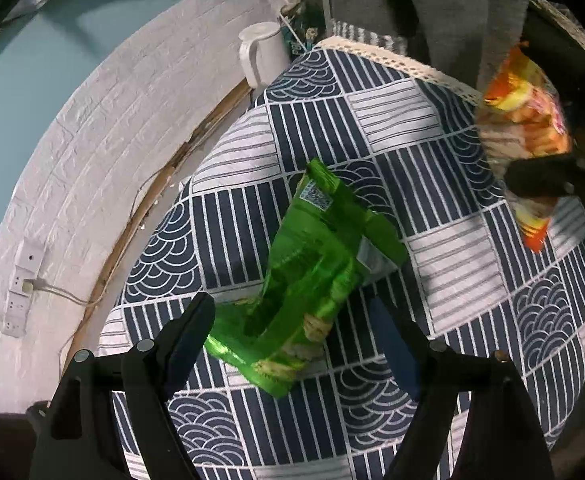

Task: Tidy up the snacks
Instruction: 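Grasp the green snack bag with the left gripper while the right grasps the orange chip packet, then carry both bags over the box and release them from both grippers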

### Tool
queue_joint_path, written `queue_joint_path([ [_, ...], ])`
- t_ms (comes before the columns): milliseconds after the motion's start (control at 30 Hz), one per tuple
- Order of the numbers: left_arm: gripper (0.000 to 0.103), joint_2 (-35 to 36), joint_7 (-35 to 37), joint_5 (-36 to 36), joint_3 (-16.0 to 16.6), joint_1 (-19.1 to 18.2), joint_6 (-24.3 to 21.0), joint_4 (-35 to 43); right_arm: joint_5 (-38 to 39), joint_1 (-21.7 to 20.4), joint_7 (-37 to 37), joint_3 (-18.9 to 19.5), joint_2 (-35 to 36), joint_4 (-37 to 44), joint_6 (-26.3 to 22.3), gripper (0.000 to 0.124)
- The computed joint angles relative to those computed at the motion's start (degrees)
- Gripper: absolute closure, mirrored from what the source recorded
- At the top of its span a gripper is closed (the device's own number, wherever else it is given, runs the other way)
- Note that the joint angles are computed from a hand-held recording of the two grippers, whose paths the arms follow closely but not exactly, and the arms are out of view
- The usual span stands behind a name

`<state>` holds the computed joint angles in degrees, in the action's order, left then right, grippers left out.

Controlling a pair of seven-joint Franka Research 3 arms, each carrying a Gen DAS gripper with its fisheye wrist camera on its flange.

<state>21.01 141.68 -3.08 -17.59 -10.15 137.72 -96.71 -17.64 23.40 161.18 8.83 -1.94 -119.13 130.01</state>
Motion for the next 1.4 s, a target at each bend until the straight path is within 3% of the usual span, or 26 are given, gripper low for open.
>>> queue_joint_path([
  [167,0.024,1.87,-3.05,3.03,1.01,-1.33,0.34,1.14,0.54,-0.27,0.14,-0.21,-0.15,-1.11,1.21,0.077],
  [233,0.05,2.43,-3.87,3.61,1.01,-1.4,0.12,1.55,0.71,-0.36,0.06,-0.22,-0.34,-1.44,1.25,0.077],
  [433,0.069,2.42,-6.47,3.19,0.76,-0.66,-2.09,2.03,0.84,-0.76,0.25,-0.24,-0.73,-2.13,1.41,0.077],
  [733,0.073,-2.71,-9.31,-1.87,1.24,2.19,-2.94,-2.75,-0.02,-0.37,-0.14,0.23,-0.21,-1.01,1.08,0.077],
  [833,0.074,-4.93,-9.42,-3.75,1.78,3.23,-5.14,-4.38,-0.34,-0.03,-0.19,0.32,-0.03,-0.42,0.95,0.077],
  [933,0.074,-8.0,-8.14,-4.34,2.43,3.71,-3.9,-7.57,-1.17,0.57,-0.64,0.6,0.56,1.18,0.52,0.077],
  [1133,0.074,-12.75,-6.54,-8.31,4.47,5.12,-6.16,-9.82,-1.92,2.18,-1.54,0.88,2.07,4.35,0.25,0.077],
  [1400,0.074,-18.24,-4.58,-11.93,7.52,6.62,-5.83,-12.5,-3.49,5.32,-3.5,0.96,5.32,10.92,-1.65,0.077],
])
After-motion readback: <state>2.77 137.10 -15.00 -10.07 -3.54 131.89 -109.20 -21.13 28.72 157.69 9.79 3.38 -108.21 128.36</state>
